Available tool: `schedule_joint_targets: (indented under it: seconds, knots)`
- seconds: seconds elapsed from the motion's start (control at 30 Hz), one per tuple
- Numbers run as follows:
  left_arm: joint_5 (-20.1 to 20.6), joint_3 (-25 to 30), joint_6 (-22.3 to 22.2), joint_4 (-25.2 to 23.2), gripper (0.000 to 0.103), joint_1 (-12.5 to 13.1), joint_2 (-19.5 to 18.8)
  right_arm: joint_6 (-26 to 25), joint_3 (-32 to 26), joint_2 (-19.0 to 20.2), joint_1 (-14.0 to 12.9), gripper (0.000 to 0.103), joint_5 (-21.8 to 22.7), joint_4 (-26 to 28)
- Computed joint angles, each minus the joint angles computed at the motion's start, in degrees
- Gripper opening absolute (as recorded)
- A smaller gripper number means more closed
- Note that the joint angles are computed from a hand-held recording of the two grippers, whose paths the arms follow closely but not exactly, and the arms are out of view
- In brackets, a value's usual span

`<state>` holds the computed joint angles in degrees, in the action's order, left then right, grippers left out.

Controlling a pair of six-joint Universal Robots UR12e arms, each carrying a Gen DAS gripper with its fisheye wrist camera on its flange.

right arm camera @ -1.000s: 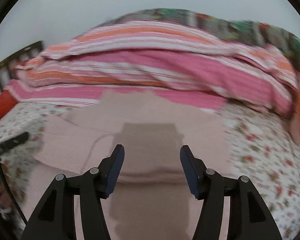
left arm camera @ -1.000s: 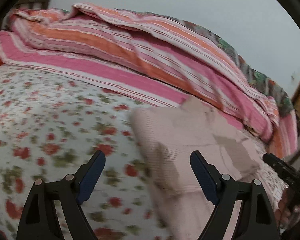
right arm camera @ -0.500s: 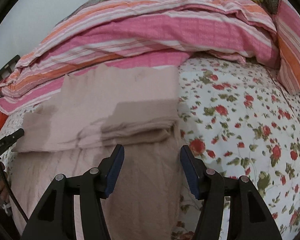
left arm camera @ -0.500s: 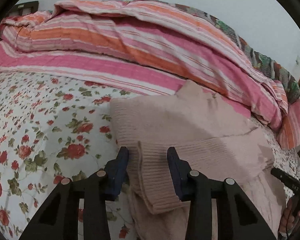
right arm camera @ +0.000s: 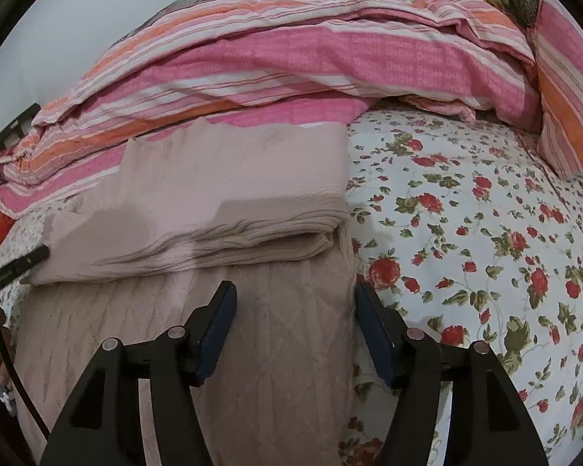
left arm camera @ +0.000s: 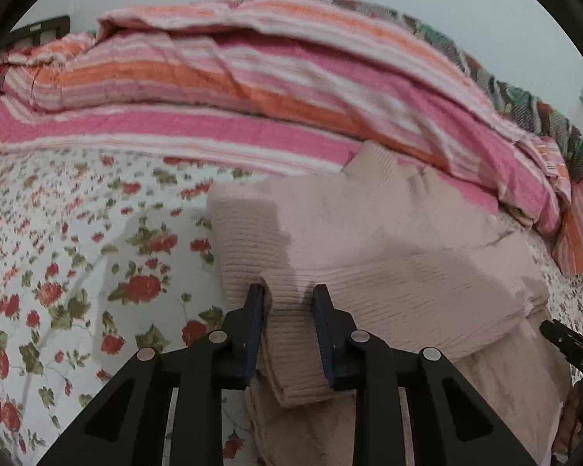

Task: Fold small clothes

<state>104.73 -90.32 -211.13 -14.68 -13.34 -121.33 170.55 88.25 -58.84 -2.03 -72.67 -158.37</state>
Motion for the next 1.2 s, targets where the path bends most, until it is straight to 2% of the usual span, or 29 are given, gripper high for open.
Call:
schedule_joint_targets:
  seconds: [0.07,0.17,0.37,0.5,0.6,0.73,0.87,0.97,1.07,1.13,1.2]
  knots:
    - [0.51,-0.05,-0.07,0.28,0.025,-0.11,-0.07,0.39,0.06,-0.03,-0.08,0.062,0.36,0.02]
    - [2.34,-0.58,1.14,4.01,0.010,-0.60,-0.20,0.51,0.13,-0.07,-0.03,0.062,0.31,-0.10]
    - [6.28,-1.22,3.87,14.35,0.009,-1.67,-0.63,0.94,0.19,-0.09,-0.14,0.062,0.88,-0.16]
    - [8.37,-0.38,4.90,16.14,0.008,-2.14,-1.20,1.92,0.29,-0.10,-0.49,0.062,2.29,-0.29]
    - [9.43,0.70,5.32,15.24,0.008,-2.19,-1.67,2.43,0.30,-0.09,-0.64,0.062,2.92,-0.32]
    - [10.27,1.28,2.15,12.72,0.008,-1.72,-1.80,2.72,0.31,-0.02,-0.77,0.062,3.36,-0.45]
    - [12.35,1.79,-0.45,6.40,0.006,-1.60,-1.67,3.15,0.12,0.10,-0.70,0.062,3.18,-0.30]
    - [10.21,1.61,-2.81,1.83,0.006,-0.81,-1.16,2.91,0.13,0.09,-0.51,0.062,2.54,-0.43]
    - [8.88,1.37,-3.24,0.21,0.006,-0.53,-0.88,2.85,0.05,0.16,-0.48,0.062,2.37,-0.36]
    - [9.23,1.24,-2.59,0.23,0.009,-0.79,-0.73,2.66,-0.05,0.19,-0.40,0.062,2.05,-0.23]
    - [9.59,1.10,-1.79,0.23,0.023,-1.04,-0.63,2.25,-0.07,0.19,-0.29,0.062,1.60,-0.22]
